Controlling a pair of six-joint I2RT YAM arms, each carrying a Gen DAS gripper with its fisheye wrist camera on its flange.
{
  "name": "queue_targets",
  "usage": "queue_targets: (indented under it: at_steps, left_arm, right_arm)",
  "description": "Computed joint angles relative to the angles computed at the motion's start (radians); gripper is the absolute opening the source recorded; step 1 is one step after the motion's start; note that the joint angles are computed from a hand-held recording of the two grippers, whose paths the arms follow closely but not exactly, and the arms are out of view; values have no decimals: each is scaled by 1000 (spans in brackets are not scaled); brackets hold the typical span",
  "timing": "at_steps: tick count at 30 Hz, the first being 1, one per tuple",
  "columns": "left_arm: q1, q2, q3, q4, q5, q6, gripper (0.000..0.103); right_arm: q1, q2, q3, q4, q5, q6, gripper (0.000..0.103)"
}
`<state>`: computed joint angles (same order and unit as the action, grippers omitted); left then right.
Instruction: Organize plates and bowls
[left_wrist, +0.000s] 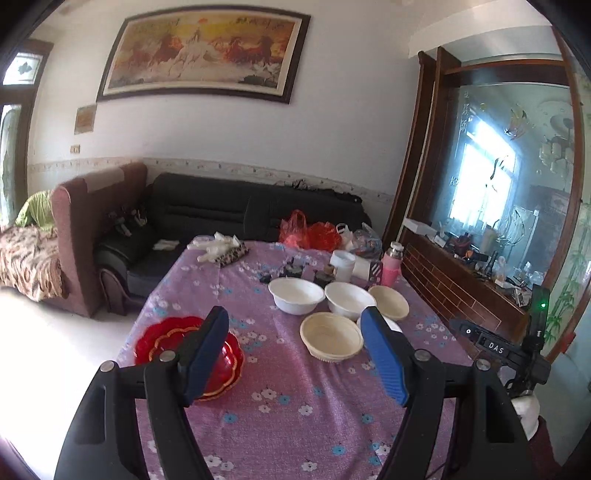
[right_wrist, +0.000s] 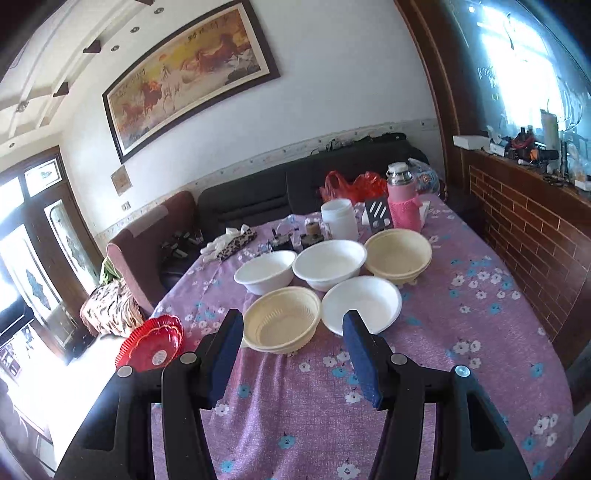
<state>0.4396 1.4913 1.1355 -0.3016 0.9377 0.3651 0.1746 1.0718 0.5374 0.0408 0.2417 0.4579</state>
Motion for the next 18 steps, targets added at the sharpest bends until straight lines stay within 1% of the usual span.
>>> queue_targets:
  at_steps: [2,3,4,5,6,7,9,10,11,12,13,14,15,16,18]
  left_arm:
    - [45,-60,15,-1,11,0,76]
    - [63,-82,40,-17,9,0,76]
    - [78,-100,70,-35,2,1,79]
    - [87,-118,102,-50,-23,6,82]
    - [88,-136,132,-55,-65,11,88]
    - [85,-157,151,-45,-113,11,90]
    - [64,-191,179,15,-230,-4,94]
    - [52,-193,201,36,-272,-19,100]
    - [36,-182,239,31,-306,-34,102]
    - [18,-154,292,-2,-326,-43,103]
    - [-5,-114,358,-60,-335,-45,103]
    - [-29,-70,421,-121,-331,-45,103]
    - [-52,-35,455,-161,-323,-48,103]
    - [-86,0,467,-173,-331,-56,103]
    - [-156,62,453,-161,-363,-69,103]
  right_arm:
    - [13,-119,34,-123,39,-4,60]
    - [8,-170,65,-190,44,-6,60]
    - [-6,-200,117,-259,33,-17,60]
    - [-23,-225,172,-328,22,-31,60]
    - [-46,-236,239,-392,10,-45,60]
    - [-70,-238,312,-458,-1,-59,62]
    - [-110,-188,507,-610,-7,-92,63]
    - [-124,-152,616,-681,6,-110,64]
    - [-132,-111,720,-745,30,-131,65]
    - [-130,-60,832,-813,70,-148,72]
    - [-129,-1,949,-879,109,-165,79]
    - [-132,49,1045,-928,130,-180,83]
    - [-135,88,1113,-959,137,-189,86]
    - [-139,117,1155,-971,136,-191,87]
    - [-154,136,1138,-936,95,-189,88]
